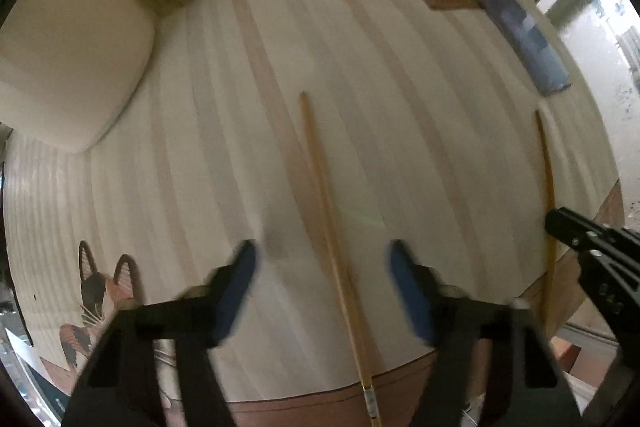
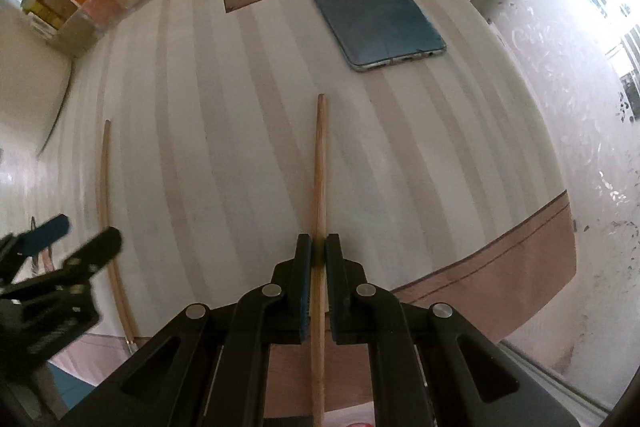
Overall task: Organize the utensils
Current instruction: 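Grasp a wooden chopstick with the right tool while the left tool grasps another, then lift both wooden chopsticks off the counter with both tools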
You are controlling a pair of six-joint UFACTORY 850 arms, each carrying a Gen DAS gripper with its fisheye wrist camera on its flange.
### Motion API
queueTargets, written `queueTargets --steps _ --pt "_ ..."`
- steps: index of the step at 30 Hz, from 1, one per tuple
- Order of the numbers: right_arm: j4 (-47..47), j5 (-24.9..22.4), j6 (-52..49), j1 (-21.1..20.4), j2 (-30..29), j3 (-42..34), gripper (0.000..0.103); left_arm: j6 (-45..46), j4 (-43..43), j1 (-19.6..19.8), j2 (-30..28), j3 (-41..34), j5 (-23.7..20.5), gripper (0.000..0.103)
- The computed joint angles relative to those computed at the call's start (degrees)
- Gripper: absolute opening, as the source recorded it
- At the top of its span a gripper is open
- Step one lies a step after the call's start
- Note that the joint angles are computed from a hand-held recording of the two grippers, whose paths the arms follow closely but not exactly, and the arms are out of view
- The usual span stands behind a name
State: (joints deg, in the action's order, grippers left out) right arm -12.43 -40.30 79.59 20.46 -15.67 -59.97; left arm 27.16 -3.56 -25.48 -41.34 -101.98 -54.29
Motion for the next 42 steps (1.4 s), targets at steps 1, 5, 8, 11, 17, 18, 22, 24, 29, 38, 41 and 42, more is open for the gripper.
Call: queueTargets --steps 1,5,8,11,17,18,22,24,29,38,41,42 --pt "0.0 0.2 -0.2 -0.1 0.4 0.5 0.007 0.1 -0.7 0.1 0.3 0.4 0.8 0.045" --pt "-0.7 0.7 -1.8 -1.8 0.7 1.3 0.007 0.9 -1.5 0.2 0.8 0.9 1.6 0.007" --pt "-0.4 1.8 -2.4 -1.5 -0.1 0.3 0.007 -1.3 -0.1 1.1 0.0 -0.2 1.7 0.005" --pt "2.8 3.9 -6.6 -1.0 -3.4 -3.6 0.007 -3.8 1.9 3.6 -1.2 -2.3 0.9 0.005" --pt "12.8 7.6 -19.5 -0.6 -10.3 -12.1 0.007 -7.5 6.6 8.6 -3.8 -6.3 -0.4 0.005" --pt "14.6 7.5 -21.9 -0.6 -11.7 -14.0 0.007 -7.9 6.7 9.2 -4.2 -6.9 -0.7 0.005" --pt "14.8 2.8 -26.7 0.5 -17.3 -22.3 0.007 -8.8 5.3 11.2 -5.2 -8.4 -1.5 0.005" --pt "14.0 -0.1 -27.5 0.9 -18.9 -24.9 0.007 -8.6 3.8 11.6 -5.4 -8.6 -2.2 0.005" --pt "15.7 -6.7 -31.6 0.2 -22.4 -31.1 0.008 -6.3 1.9 13.4 -6.7 -11.5 -4.0 0.005" --pt "15.8 -16.1 -33.1 -2.0 -32.5 -47.1 0.008 -3.7 -0.1 14.4 -11.6 -19.3 -7.7 0.005" --pt "14.4 -18.6 -32.3 -1.6 -35.6 -52.1 0.008 -3.6 -0.2 14.0 -12.7 -21.0 -8.1 0.005" --pt "14.4 -18.6 -31.7 -1.4 -36.0 -52.6 0.008 -3.3 -0.3 14.0 -13.2 -21.8 -8.4 0.005"
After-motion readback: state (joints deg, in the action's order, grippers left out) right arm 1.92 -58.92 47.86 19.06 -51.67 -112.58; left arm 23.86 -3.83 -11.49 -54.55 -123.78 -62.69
